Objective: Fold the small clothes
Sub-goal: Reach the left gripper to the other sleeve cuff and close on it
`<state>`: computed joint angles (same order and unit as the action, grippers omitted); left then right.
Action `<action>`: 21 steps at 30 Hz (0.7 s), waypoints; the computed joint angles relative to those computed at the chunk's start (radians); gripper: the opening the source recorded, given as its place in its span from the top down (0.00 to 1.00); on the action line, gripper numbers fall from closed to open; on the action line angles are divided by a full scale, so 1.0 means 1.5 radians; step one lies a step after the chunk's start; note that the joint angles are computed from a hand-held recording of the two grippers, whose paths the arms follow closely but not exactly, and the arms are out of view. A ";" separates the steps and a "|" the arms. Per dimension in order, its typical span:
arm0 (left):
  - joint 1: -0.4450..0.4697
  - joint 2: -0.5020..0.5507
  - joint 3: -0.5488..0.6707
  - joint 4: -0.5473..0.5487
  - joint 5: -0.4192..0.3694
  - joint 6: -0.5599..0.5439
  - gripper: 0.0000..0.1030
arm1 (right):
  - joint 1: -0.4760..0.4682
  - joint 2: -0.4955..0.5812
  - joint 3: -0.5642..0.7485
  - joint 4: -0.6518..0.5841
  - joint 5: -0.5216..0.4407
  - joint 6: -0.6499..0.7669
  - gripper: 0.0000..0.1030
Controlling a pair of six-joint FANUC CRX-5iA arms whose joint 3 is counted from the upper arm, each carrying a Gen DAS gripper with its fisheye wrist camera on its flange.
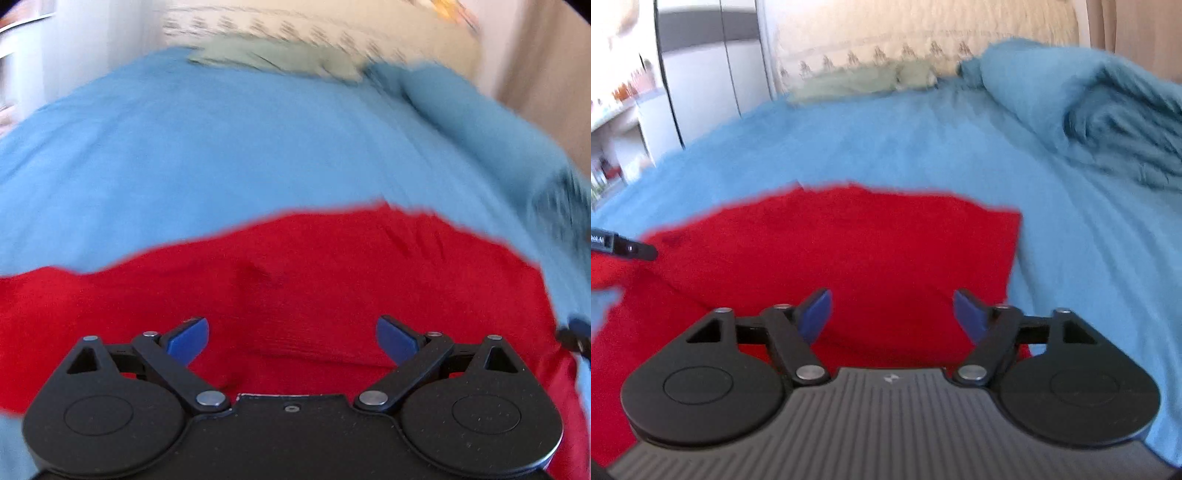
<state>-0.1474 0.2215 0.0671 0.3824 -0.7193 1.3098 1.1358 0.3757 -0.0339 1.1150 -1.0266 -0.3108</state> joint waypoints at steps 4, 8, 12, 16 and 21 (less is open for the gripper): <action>0.087 -0.103 -0.063 -0.032 0.024 0.103 0.02 | 0.023 -0.008 0.025 0.084 0.012 -0.036 0.00; 0.175 -0.162 -0.069 -0.132 0.011 0.235 0.00 | 0.050 0.044 0.149 0.035 0.038 0.071 0.00; 0.255 -0.178 -0.090 -0.138 0.005 0.294 0.00 | 0.071 0.125 0.290 -0.032 0.062 0.183 0.00; 0.321 -0.168 -0.158 0.008 0.061 0.253 0.01 | 0.085 0.195 0.396 -0.066 0.073 0.249 0.00; 0.339 -0.132 -0.232 0.206 0.126 0.150 0.05 | 0.091 0.284 0.547 -0.151 0.085 0.348 0.00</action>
<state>0.3606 0.0238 -0.2804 0.6915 -0.5310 1.5344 1.2716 0.8020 0.7867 0.8887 -0.8993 0.2115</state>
